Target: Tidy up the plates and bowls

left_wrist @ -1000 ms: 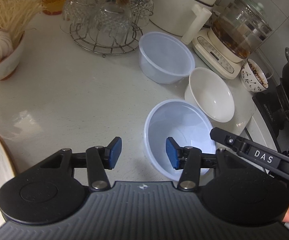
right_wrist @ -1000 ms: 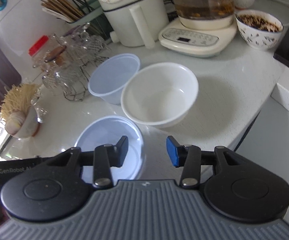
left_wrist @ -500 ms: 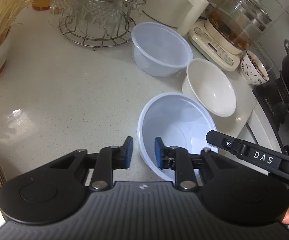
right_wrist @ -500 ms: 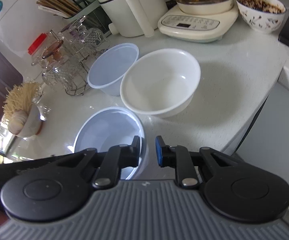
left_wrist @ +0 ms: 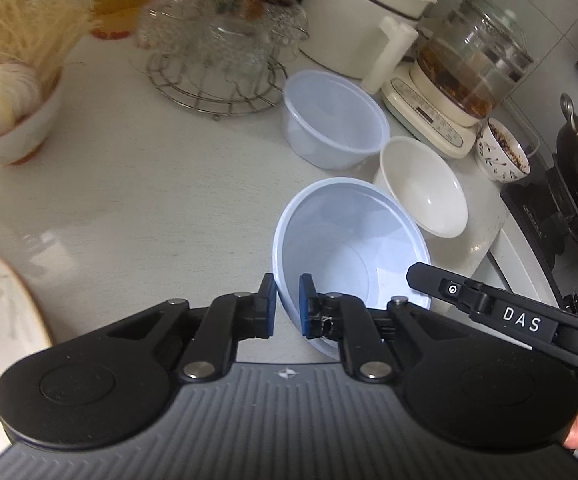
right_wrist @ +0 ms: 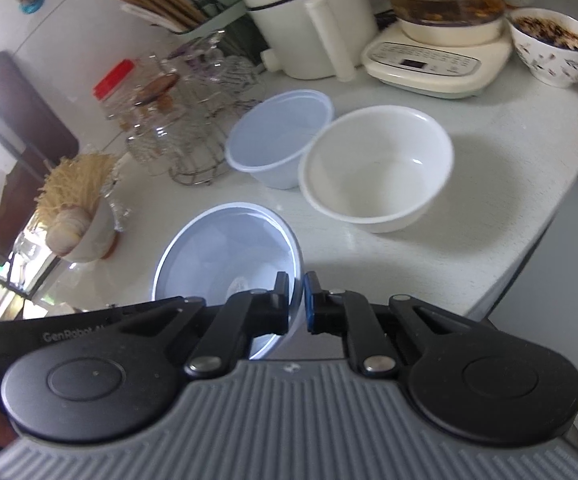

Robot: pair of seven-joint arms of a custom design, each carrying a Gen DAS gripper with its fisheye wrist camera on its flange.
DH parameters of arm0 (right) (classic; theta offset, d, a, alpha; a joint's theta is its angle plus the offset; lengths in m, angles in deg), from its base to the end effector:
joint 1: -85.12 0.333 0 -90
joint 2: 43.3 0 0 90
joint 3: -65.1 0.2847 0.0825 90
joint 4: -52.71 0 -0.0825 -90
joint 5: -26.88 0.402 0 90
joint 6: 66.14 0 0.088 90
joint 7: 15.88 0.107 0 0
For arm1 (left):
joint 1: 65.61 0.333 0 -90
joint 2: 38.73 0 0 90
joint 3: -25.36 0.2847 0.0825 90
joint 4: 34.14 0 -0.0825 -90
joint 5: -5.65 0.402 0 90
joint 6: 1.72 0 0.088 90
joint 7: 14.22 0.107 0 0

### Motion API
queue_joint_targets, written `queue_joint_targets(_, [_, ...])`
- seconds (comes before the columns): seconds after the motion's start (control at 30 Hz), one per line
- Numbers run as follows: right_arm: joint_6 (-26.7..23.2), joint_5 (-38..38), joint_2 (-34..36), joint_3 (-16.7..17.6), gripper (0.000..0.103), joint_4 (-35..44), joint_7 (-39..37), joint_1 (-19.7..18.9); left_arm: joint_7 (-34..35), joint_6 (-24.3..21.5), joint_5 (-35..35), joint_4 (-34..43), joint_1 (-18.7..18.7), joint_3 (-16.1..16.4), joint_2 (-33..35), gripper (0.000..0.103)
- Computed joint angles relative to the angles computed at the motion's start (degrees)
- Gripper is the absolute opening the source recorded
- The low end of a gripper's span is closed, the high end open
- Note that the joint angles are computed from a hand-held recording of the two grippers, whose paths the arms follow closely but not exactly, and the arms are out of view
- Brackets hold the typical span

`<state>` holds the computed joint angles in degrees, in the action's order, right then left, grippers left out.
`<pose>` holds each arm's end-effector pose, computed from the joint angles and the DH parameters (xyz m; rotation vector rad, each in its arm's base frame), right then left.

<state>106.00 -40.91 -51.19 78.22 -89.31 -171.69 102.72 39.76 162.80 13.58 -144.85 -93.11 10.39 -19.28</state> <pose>0.3896 0.3087 0.3393 -1.4096 1.9451 -0.2940 0.4929 -0.4473 0.3464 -1.8695 2.2699 -0.9273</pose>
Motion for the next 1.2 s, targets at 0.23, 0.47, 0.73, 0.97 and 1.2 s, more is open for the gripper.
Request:
queue_joint_targets(0.23, [0.4,-0.9,2.6,-0.1,0.01,2.6,-1.3,1.9,-0.9,0.7,-1.1,-6.0,1.7,-0.1,-4.7,0.014])
queue_joint_targets(0.47, [2.1,2.3,4.9,-1.8,0.011,3.8,-4.5,3.8,-2.1,0.9,-0.8,-7.7,2.4,-0.2,-5.7,0.014])
queue_joint_targets(0.73, [2.2,3.3,5.8,-2.7,0.012,3.8,-4.9,5.2,0.4,0.3,-3.4,-8.1,3.4,-1.1,-5.3,0.015])
queue_joint_targets(0.97, [3.5,-3.7,6.5,-3.4,0.013,5.0,1.8,5.2,-3.3,-0.4,-0.8,-7.4,2.0,0.4,-5.4,0.037])
queue_joint_targets(1.2, [1.6,-4.5,5.6,-3.4,0.029,4.9,3.5,5.7,-6.6,-0.8,4.2,-7.3,1.5,1.2,-6.6,0.051])
